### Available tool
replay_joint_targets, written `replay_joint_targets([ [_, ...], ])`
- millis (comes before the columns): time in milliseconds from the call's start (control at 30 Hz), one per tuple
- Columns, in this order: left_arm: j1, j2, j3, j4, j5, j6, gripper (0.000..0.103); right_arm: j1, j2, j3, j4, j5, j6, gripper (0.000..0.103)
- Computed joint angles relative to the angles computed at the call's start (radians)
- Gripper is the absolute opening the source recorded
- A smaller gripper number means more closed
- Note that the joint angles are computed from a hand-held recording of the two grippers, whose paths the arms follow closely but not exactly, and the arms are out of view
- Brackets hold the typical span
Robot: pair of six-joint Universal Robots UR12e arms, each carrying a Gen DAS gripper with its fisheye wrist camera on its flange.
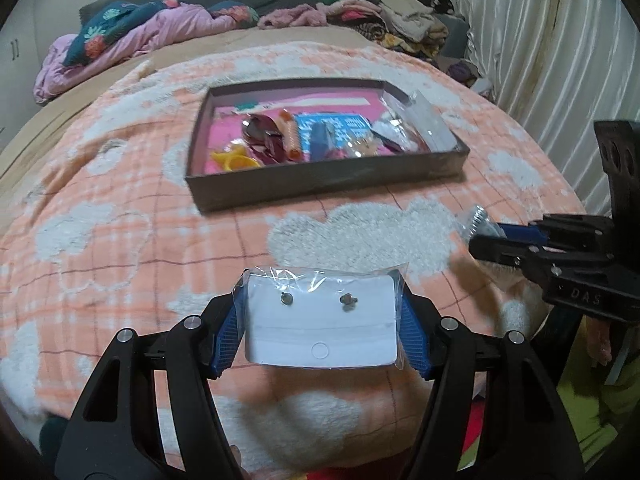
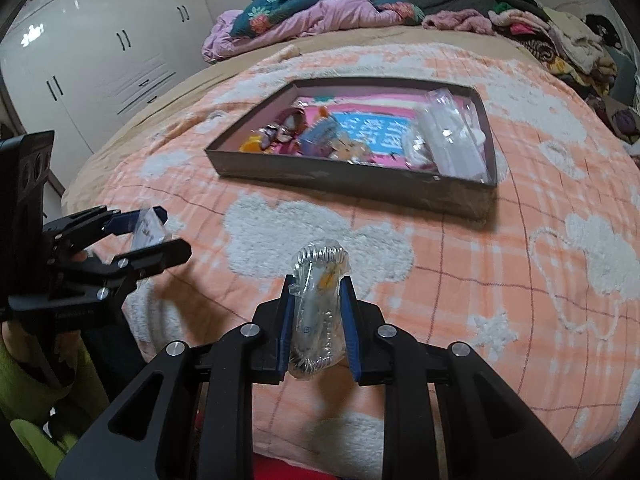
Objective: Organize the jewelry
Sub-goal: 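Carry earring card with left tool into pink box while right tool carries bracelet there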
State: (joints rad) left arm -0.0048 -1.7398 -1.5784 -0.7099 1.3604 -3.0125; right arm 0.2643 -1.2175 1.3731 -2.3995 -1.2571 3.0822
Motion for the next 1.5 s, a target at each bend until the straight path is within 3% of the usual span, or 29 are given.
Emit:
replay_joint_targets([
  [600,0.037,0.001,0.018,0.060,0.017,-0.087,0.057,0.022,0.015,-0.051,-0.073,0.013,-0.021,0.021],
  [1500,0.004,-0.090,0.161,0.101,-0.020,-0.076,0.058,-0.003,0.044,-0.113,-0.171,-0.070,0.052,0.021],
])
